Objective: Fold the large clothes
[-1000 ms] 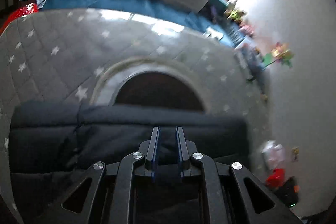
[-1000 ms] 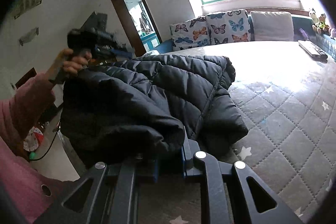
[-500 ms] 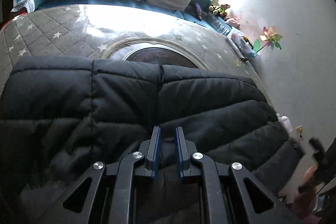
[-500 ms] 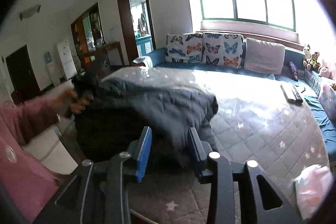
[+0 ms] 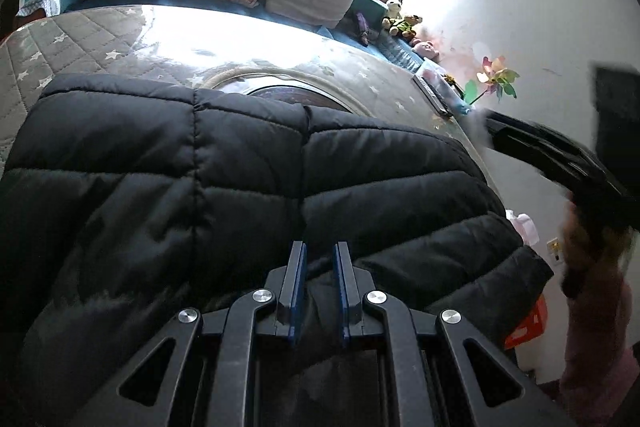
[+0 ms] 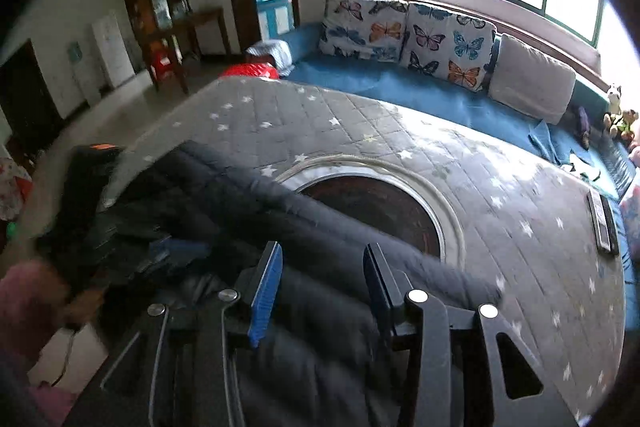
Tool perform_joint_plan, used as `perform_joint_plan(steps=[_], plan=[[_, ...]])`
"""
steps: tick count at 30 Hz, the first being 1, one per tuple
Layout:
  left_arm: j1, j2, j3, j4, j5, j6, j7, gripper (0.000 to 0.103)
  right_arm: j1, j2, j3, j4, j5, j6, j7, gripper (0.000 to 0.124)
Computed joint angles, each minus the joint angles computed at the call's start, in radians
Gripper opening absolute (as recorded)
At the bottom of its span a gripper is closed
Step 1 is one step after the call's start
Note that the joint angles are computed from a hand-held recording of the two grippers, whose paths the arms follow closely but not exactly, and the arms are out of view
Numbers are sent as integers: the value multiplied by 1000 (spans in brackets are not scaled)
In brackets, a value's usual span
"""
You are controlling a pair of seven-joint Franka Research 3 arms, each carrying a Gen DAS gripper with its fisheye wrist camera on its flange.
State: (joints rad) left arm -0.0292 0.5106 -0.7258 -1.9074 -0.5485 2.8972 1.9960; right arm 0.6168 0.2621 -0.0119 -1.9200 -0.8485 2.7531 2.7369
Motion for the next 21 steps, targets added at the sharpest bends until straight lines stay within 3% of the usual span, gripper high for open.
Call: perform_joint_plan(steps=[5,7,10,14,21], plan=[[77,-27,-65,-48,-71,-1,83,16,-10,135,25,110,189,-113,-168,47],[96,-34,-82,-63,-103,1,122,16,38,139,-15,81,145,-113,-141,47],[131,-44,-110,-90,-172,2,186,16,67,89,-27,-2,107,-87,-104,47],[185,-72,-156,-133,-299,1,299,16,57,-3,8,-131,117,-47,-101,47],[264,-164,-194,-236,-552,-33,521,16,7,-92,109,-247,296,-44,-228,47]])
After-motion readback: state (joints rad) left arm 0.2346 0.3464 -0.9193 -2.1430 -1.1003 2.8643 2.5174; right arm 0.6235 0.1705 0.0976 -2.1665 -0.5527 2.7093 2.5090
